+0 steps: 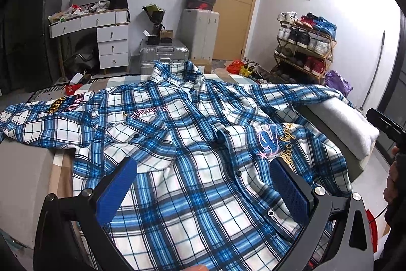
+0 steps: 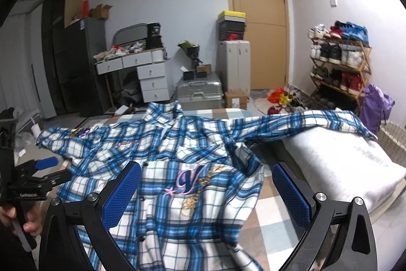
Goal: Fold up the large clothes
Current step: 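Grasp the shirt sleeve near the pillow with the right gripper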
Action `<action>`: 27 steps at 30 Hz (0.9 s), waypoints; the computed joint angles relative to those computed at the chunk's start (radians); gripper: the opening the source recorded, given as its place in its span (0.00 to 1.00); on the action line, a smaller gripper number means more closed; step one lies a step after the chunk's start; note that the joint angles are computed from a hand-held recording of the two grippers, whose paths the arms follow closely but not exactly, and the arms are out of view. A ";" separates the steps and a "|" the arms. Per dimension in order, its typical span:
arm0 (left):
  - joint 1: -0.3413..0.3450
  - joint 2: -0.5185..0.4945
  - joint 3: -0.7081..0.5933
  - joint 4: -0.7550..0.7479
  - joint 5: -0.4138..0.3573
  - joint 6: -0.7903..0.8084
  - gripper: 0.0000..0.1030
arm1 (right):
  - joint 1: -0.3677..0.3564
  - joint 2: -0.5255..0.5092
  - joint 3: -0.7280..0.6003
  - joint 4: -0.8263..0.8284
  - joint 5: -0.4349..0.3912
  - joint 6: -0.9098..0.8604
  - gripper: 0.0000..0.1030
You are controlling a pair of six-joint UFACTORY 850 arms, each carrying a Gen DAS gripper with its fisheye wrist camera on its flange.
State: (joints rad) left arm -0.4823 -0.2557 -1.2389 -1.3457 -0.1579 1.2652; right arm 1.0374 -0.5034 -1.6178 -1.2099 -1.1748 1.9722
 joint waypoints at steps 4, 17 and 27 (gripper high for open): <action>0.016 -0.021 -0.026 0.052 0.009 -0.075 0.99 | -0.028 0.042 0.043 0.019 -0.037 0.036 1.00; 0.058 -0.078 -0.073 0.352 0.028 -0.438 0.99 | -0.254 0.413 0.481 0.065 0.084 0.416 0.96; 0.057 -0.083 -0.077 0.705 0.030 -0.786 0.99 | -0.555 0.576 0.727 0.092 0.413 0.682 0.88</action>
State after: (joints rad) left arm -0.4252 -0.3391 -1.3163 -0.6403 -0.1275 0.4792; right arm 0.4823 0.0724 -0.8906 -1.1179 -0.7619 2.6546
